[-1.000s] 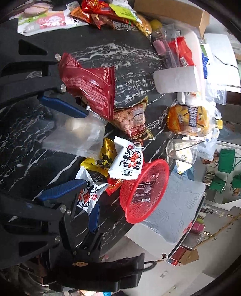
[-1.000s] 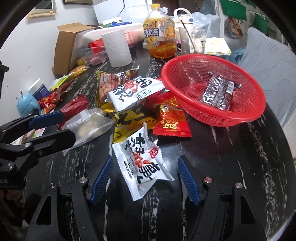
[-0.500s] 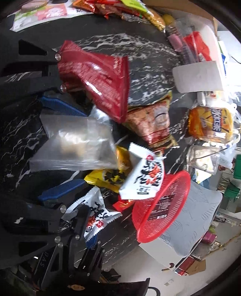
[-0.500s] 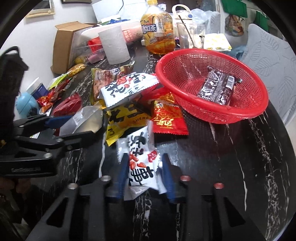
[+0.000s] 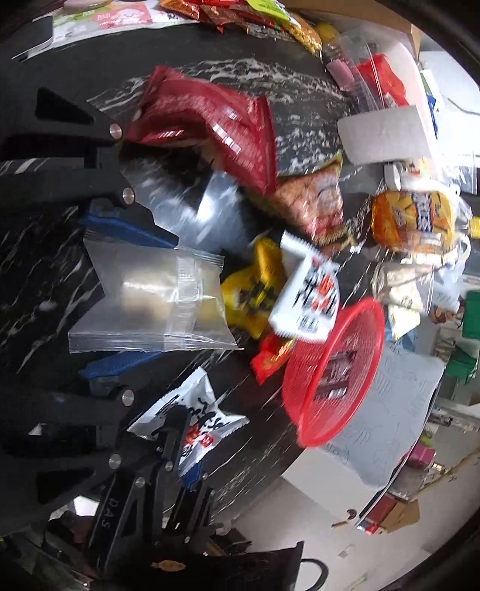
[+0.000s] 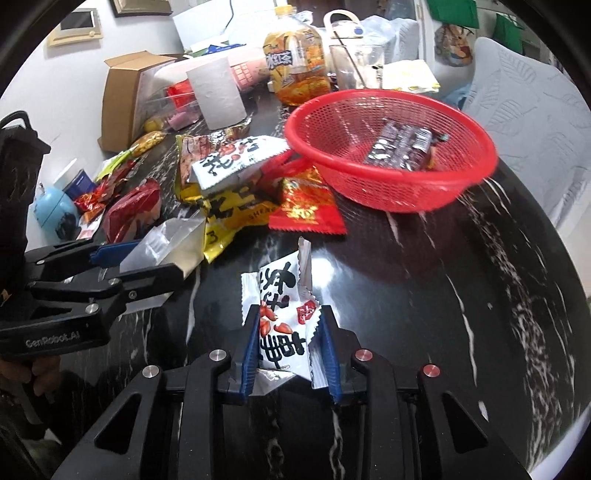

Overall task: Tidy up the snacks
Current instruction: 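Grasp the clear zip bag with the left gripper while the right gripper lifts the peanut packet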

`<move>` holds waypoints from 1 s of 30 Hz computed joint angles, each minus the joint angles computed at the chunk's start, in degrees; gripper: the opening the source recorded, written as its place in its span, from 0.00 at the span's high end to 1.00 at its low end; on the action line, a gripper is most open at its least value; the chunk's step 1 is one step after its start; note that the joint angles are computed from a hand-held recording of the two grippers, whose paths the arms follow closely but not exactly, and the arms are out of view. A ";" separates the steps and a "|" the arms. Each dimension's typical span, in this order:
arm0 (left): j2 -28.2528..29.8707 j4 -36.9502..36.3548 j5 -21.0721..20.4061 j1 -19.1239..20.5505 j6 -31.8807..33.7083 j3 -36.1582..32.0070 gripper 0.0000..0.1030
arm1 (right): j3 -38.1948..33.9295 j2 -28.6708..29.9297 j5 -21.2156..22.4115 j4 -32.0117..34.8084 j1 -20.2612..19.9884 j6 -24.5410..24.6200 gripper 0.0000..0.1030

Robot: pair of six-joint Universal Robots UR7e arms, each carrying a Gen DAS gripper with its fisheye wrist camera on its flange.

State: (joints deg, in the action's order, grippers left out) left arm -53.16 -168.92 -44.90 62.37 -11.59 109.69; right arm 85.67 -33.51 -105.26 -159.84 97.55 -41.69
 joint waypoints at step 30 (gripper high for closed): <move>1.89 1.07 -1.35 -1.78 -1.47 1.05 0.54 | 8.81 -4.01 -2.85 -9.44 -0.56 -3.37 0.64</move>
State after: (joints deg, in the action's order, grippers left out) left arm -51.27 -167.85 -46.25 60.59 -13.07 110.75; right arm 94.48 -37.52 -108.11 -169.28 96.99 -45.06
